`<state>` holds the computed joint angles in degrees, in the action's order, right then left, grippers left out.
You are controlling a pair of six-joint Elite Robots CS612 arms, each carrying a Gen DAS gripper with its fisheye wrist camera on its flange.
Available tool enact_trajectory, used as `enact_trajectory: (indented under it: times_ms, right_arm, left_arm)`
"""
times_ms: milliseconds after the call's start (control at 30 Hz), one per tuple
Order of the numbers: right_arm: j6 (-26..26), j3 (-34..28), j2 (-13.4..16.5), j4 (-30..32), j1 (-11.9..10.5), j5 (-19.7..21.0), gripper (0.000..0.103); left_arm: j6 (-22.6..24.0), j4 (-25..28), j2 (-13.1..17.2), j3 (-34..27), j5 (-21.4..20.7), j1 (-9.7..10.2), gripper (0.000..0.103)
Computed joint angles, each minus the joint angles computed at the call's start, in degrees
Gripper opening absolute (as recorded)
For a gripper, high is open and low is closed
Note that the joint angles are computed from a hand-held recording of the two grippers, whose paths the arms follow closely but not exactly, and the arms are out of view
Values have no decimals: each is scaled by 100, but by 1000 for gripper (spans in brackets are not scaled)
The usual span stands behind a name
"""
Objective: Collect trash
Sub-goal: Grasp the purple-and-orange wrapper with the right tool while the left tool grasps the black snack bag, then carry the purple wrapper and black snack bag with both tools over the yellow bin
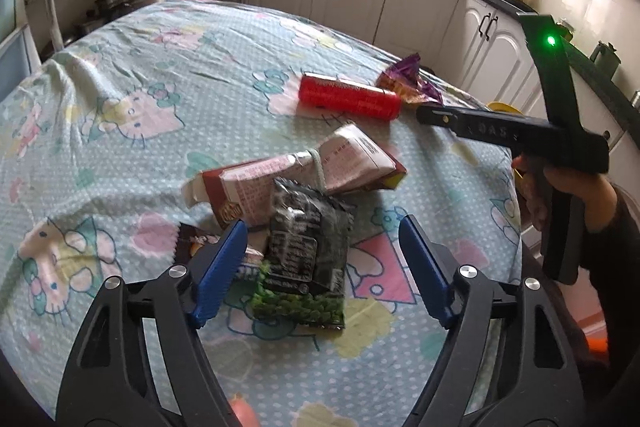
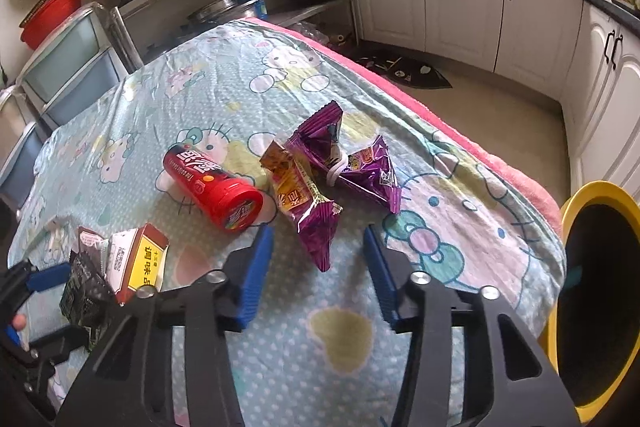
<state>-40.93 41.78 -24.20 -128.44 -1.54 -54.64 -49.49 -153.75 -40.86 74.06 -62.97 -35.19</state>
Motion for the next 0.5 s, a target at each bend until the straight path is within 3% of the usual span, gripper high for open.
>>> enact_trajectory:
  times_ms: [133, 333, 500]
  right_arm:
    - [-58, -37, 11, 113, -3, 61, 19]
    - [-181, 236, -147, 51, -57, 258, 16]
    - [-229, 559, -337, -55, -131, 469, 16]
  left_arm:
    - [56, 106, 23, -59, -2, -18, 60]
    - [24, 352, 27, -102, -54, 2, 37]
    - [-5, 395, 30, -109, -210, 28, 33]
